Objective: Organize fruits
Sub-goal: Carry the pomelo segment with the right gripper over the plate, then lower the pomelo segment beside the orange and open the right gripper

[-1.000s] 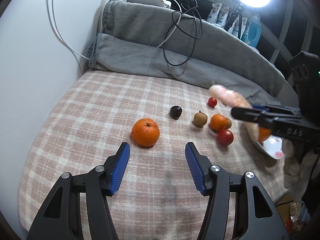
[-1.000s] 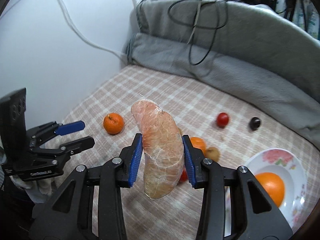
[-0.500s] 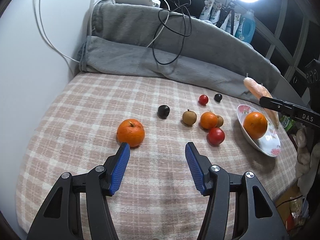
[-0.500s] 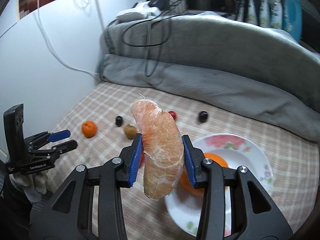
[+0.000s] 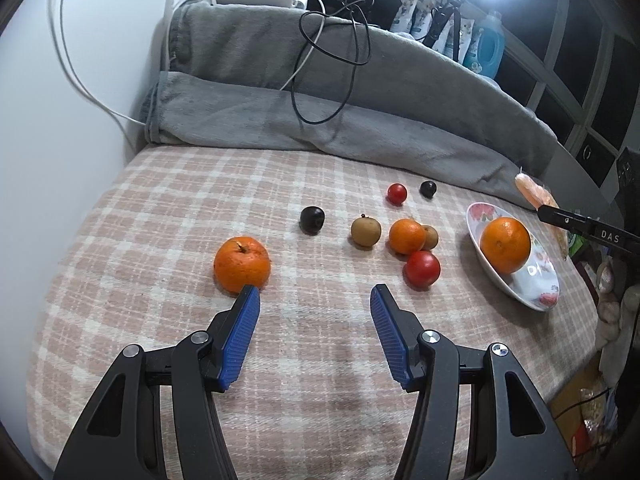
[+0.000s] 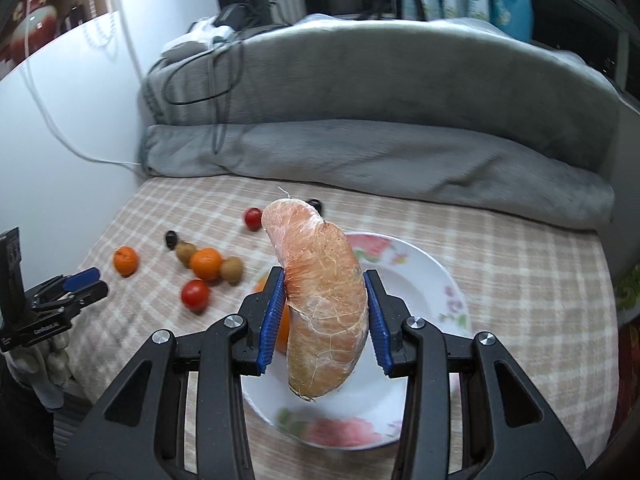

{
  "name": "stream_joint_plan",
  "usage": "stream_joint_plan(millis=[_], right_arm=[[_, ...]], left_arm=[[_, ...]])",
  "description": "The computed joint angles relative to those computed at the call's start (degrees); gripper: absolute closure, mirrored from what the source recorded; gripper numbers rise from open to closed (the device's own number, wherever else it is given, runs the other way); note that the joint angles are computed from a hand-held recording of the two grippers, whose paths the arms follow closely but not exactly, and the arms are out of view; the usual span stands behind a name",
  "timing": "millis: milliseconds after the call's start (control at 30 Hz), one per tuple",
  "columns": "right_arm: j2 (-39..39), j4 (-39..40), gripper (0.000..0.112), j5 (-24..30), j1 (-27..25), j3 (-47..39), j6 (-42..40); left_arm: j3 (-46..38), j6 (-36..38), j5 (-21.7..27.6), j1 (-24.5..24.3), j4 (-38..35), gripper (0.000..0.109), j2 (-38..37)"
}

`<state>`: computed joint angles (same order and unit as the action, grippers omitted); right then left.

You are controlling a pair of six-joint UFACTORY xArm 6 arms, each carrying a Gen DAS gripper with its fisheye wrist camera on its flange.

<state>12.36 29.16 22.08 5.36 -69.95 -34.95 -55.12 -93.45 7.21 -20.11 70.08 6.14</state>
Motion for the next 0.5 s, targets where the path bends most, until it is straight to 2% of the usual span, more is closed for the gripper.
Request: stream_joint_plan(millis=[500], right_arm=[[1.9, -2.5, 0.072, 0.0, -3.3, -0.2, 3.9]], left_arm=[[-0.5, 2.0, 0.7, -0.9, -2.0, 0.052, 0.2]])
